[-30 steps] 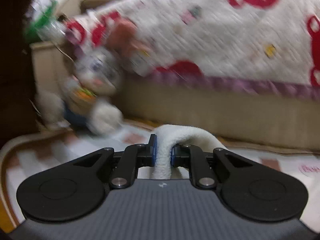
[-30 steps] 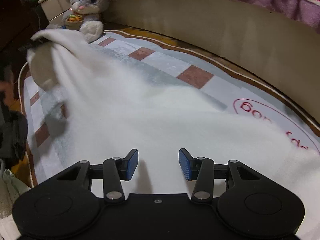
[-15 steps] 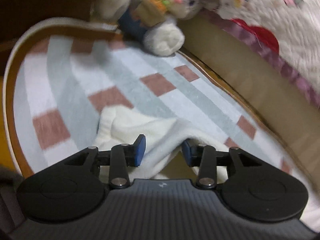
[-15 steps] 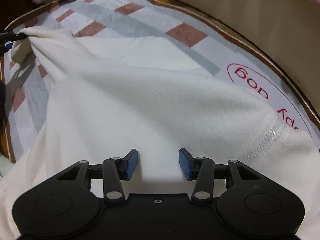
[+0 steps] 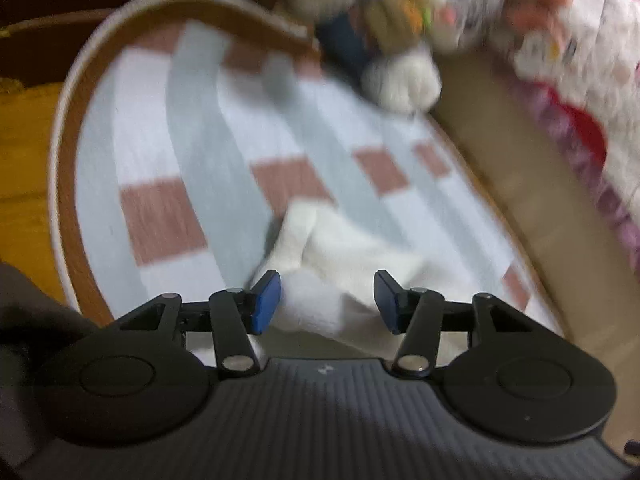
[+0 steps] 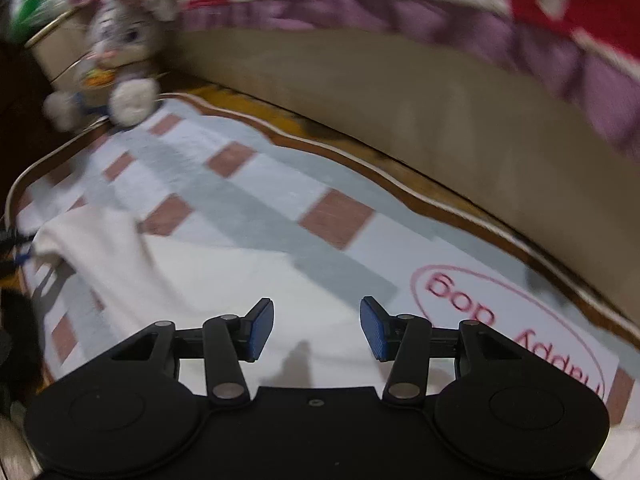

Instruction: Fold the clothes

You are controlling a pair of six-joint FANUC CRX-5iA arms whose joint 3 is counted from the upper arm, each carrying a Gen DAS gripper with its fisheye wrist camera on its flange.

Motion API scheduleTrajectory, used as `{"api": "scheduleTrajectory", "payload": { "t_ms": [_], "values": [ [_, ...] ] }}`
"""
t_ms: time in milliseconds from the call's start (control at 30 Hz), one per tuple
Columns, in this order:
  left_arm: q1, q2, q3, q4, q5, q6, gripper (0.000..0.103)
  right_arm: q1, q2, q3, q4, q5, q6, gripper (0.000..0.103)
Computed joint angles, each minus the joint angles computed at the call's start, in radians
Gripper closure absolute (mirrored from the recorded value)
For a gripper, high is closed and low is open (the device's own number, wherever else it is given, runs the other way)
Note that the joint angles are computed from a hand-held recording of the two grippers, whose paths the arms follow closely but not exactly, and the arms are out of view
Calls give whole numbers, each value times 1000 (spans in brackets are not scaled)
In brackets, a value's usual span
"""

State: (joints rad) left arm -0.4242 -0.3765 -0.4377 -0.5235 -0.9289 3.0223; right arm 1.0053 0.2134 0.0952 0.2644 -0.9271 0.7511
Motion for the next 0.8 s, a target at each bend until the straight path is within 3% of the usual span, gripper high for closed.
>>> {"api": "scheduleTrajectory", "payload": {
  "t_ms": [100,233,300,400,467,500,567,633,667,733,800],
  "values": [
    [-73,28,38,-116,-43,85,52,-7,-5,-44,58,-26,-29,50],
    [-3,45,29,-18,-16,-34,44,-34,-38,-110,92,-74,-97,50],
    [5,67,32,-1,-31,-42,44,-45,-69,-155,98,-76,-138,50],
    [30,60,3,0,70,-49,37,-65,-118,-208,61,-47,-167,50],
    [47,89,4,2,135,-113,40,-79,-131,-212,10,-33,-151,50],
    [13,125,40,-53,95,-120,75,-89,-135,-207,-27,-30,-134,49],
    [-51,163,93,-150,29,-118,99,-118,-131,-179,-135,-35,-71,49],
    [-121,159,119,-251,-41,-5,99,-137,-124,-155,-228,-58,-13,49],
    [-184,179,157,-328,-147,39,99,-137,-129,-159,-251,-63,-3,49],
    [-285,246,240,-441,-378,12,99,-129,-154,-186,-295,-54,12,49],
    [-294,252,260,-436,-429,-80,99,-114,-188,-225,-336,-35,21,49]
  ]
}}
